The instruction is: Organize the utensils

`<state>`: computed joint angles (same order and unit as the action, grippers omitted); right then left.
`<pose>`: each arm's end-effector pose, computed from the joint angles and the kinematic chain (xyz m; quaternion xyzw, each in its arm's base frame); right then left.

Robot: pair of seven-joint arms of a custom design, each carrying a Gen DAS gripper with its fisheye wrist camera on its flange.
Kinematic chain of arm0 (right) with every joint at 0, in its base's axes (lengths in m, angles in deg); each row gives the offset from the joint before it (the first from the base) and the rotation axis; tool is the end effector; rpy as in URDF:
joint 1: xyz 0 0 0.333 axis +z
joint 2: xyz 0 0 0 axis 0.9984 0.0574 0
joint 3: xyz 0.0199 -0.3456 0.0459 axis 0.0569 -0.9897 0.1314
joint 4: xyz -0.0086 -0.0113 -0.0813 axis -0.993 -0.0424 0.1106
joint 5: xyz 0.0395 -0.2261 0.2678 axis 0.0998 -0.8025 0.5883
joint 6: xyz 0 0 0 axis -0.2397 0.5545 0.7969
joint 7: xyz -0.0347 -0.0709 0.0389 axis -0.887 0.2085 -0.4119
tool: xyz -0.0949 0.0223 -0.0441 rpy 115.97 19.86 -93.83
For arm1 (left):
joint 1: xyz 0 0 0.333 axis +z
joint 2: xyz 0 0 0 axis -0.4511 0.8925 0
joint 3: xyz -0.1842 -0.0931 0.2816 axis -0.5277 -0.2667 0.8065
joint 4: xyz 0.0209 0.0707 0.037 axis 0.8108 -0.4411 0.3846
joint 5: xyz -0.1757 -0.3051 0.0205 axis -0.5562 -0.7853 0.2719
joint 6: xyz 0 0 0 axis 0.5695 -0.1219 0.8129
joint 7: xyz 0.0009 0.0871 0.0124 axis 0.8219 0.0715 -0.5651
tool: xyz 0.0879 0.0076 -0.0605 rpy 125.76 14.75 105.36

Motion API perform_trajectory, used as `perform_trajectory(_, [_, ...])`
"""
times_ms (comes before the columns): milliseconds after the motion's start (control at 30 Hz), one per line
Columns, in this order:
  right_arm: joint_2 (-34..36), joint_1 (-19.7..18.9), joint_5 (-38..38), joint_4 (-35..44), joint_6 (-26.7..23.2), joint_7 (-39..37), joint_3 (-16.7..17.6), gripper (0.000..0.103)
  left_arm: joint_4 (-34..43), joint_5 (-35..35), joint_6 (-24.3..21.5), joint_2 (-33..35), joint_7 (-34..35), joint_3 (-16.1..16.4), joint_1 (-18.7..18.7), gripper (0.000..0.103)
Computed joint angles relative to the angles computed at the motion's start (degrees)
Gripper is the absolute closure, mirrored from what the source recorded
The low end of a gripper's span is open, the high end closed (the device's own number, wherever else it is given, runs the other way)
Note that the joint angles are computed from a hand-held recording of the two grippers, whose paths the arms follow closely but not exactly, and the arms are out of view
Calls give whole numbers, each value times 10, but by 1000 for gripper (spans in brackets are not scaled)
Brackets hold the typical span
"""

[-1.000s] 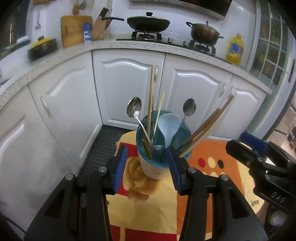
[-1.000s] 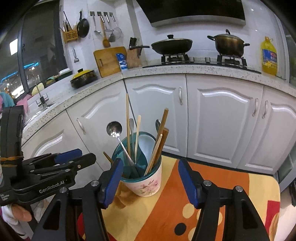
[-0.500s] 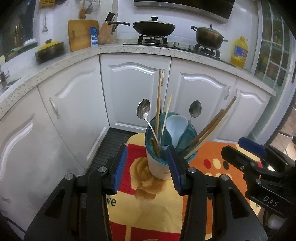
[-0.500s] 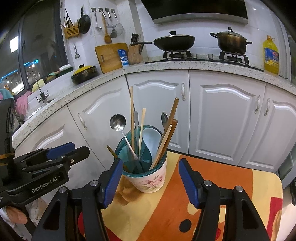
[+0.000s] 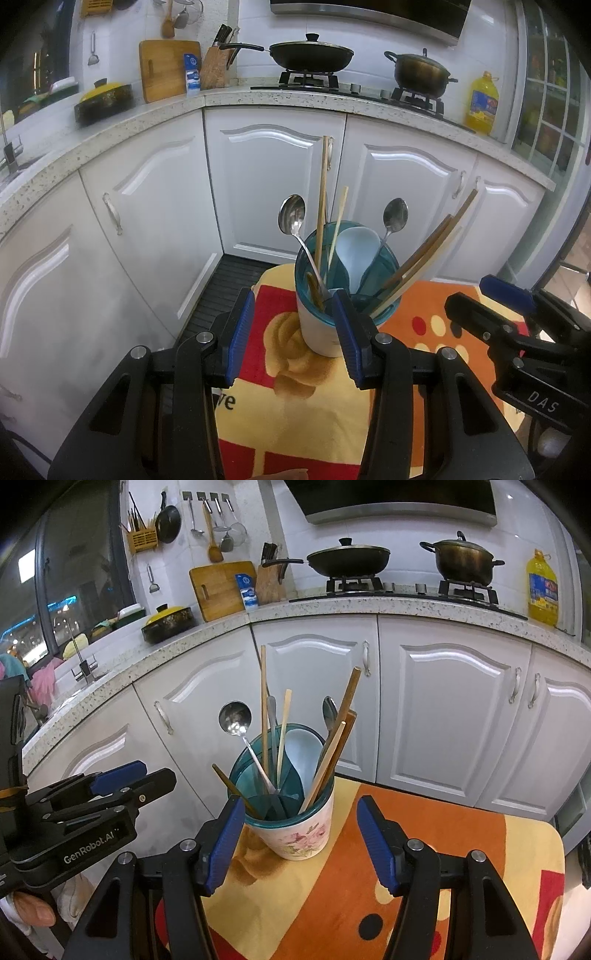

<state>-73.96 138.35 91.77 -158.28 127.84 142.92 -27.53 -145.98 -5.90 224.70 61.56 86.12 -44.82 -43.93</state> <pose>0.5342 0.1503 0.4769 -0.6247 0.6496 -0.2365 0.3631 0.6214 -0.2747 0.4603 -0.5478 0.7245 -0.3525 0.2251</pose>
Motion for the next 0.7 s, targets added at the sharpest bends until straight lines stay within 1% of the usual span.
perform_trajectory(133, [2,0,-5,1,-4,3,-1,42,0,1,-1,0,0,1,-1,60])
perform_trajectory(200, [1,-11,-11,1,-4,6,9,42,1,2,1,0,-3,4,-3,60])
perform_trajectory(233, [1,-9,-14,0,-5,8,6,42,1,-1,-2,1,1,-2,2,60])
perform_trajectory(300, [1,-1,-20,0,-6,13,-3,42,2,-4,-3,1,3,-5,3,60])
perform_trajectory(400, [1,0,-29,0,-7,22,-5,42,2,-2,-1,2,3,-1,1,60])
perform_trajectory(500, [1,-4,-36,-1,-7,28,-3,42,3,-4,-1,4,9,-5,5,60])
perform_trajectory(700, [0,-11,-50,0,-9,40,2,42,6,2,-1,4,5,5,-5,60])
